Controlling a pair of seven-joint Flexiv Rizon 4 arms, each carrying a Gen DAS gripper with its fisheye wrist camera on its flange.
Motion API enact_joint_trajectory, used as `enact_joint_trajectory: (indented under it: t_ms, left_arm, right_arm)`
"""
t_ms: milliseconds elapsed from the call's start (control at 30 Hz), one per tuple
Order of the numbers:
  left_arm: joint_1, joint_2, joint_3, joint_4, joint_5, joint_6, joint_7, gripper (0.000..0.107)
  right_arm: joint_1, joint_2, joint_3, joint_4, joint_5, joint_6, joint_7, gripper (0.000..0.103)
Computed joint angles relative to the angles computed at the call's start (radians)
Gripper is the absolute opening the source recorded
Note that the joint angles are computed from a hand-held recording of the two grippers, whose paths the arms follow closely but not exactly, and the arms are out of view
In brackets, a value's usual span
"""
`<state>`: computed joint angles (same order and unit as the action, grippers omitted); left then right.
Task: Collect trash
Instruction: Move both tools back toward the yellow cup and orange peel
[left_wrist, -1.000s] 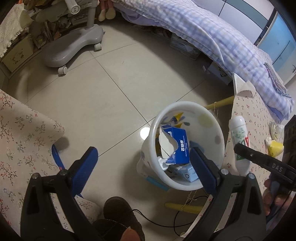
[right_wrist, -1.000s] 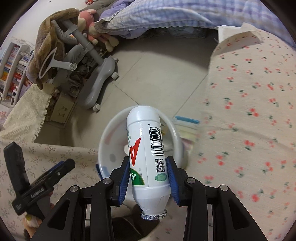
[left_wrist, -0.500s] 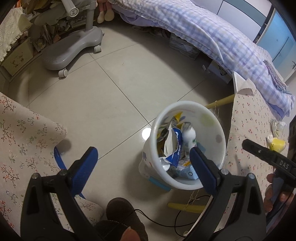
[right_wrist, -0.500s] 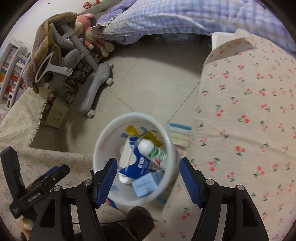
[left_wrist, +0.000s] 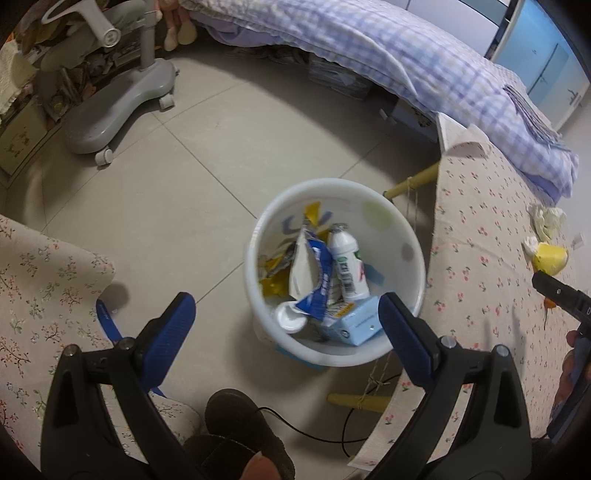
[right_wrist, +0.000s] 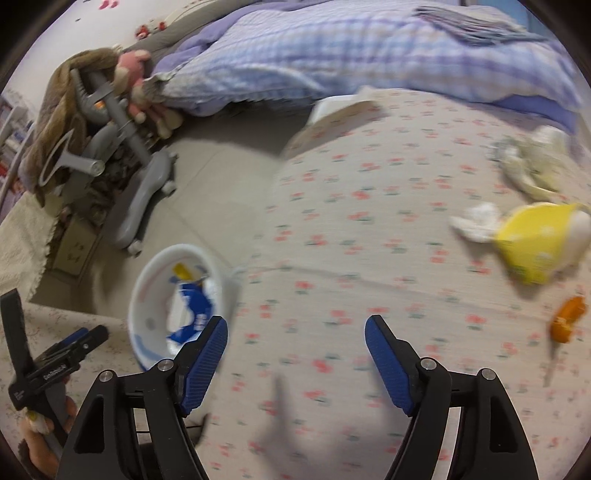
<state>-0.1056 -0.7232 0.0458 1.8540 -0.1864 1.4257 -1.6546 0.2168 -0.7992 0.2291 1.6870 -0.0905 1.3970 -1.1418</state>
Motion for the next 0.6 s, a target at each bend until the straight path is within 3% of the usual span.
enact_joint_trajectory:
  t_ms: [300, 600]
  left_arm:
    - [-0.036, -0.016, -0.016, -0.055, 0.002, -0.050, -0.011, 0.099]
    - [-0.088, -0.047, -0.016, -0.136, 0.022, -0.103, -0.037, 0.099]
  right_arm:
    - [-0.081, 0.040, -0.018, 0.059, 0.041, -0.004, 0.028, 0.079]
    - [-0.112, 0.052, -0.079, 0.085, 0.046, -0.018, 0.080, 0.079]
